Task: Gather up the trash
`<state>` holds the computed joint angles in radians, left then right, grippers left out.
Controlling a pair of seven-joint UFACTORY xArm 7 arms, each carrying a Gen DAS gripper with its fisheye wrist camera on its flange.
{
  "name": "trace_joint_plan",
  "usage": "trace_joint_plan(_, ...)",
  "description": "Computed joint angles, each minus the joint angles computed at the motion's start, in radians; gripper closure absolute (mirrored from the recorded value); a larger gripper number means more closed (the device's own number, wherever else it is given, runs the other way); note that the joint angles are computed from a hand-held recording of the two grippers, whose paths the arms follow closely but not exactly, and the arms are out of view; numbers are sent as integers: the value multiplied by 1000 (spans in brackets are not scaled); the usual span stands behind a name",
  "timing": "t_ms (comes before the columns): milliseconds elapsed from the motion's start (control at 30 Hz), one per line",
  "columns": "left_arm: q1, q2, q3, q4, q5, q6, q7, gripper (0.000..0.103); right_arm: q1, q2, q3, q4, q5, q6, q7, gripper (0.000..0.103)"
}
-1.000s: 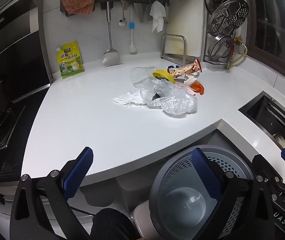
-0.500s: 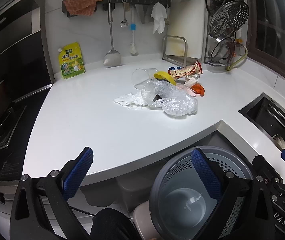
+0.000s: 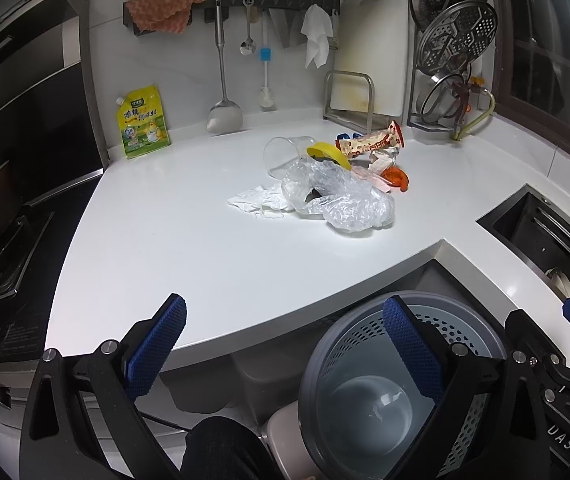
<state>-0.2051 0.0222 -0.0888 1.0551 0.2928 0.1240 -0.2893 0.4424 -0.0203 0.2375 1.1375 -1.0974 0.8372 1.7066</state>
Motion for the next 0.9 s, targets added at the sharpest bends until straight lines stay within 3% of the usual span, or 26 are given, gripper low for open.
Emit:
trace_joint_plan(500,-6,0,1,-3,60,-5,-46,6,0,1,0,4,0,2,-2,11)
trace_joint_plan(900,-5,-1,-1,-4,45,-4,-34,6,2,1,0,6,0,3,-3,11)
